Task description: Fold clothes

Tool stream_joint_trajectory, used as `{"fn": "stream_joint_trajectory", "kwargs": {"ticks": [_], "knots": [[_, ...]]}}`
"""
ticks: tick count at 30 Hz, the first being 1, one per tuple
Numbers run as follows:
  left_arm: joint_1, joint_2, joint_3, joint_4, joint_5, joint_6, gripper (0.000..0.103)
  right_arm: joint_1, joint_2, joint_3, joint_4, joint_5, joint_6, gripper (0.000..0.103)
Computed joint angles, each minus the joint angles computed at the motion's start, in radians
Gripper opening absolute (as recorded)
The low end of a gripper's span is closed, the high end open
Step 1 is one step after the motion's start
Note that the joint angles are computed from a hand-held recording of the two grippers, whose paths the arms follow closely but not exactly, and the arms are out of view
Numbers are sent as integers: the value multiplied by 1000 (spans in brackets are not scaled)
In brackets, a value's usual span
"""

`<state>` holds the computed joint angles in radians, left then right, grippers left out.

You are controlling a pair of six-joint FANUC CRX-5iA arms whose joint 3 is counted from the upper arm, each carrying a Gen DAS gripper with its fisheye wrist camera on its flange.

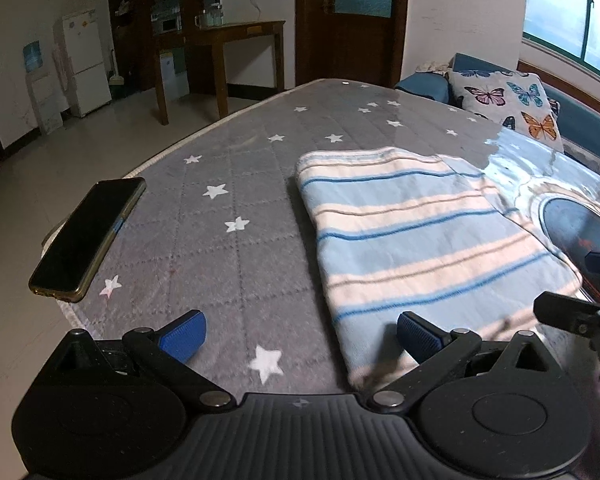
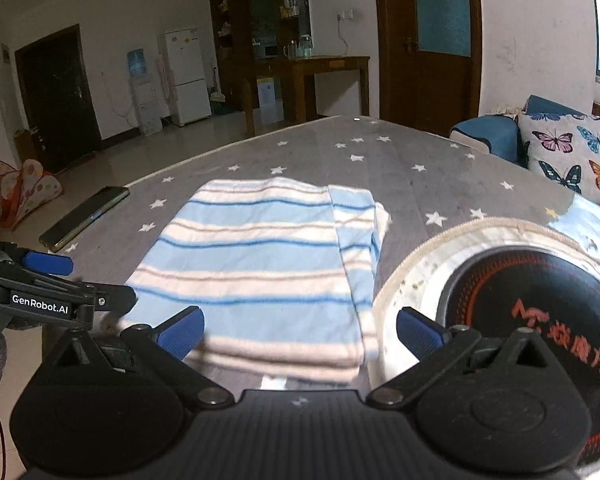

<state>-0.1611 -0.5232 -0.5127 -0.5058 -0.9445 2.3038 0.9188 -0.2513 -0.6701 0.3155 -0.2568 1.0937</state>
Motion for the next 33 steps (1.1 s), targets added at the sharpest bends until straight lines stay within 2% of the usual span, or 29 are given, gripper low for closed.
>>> {"fn": "stream_joint_trajectory", "kwargs": {"ticks": [2,7,12,15,20,33], "knots": [[-29,0,5,-23,-18,29,103,7,-15,-34,74,1,-83,103],[-82,-8,1,-43,-44,79,103,19,-52,-77,92,-10,-134,103],[-157,-7,12,-90,-88,151,103,34,-101,-142,187,0,-230,103],[-192,-6,14,-103,-108,178,103,46,-123,-157,170,-11,-239,103],[-268,15,25,-140,-154,228,103,56,-155,-196,210,-14,-306,103],[-329,25,24,-161,-182,271,103,77,-208,-262,305,-23,-445,103]]}}
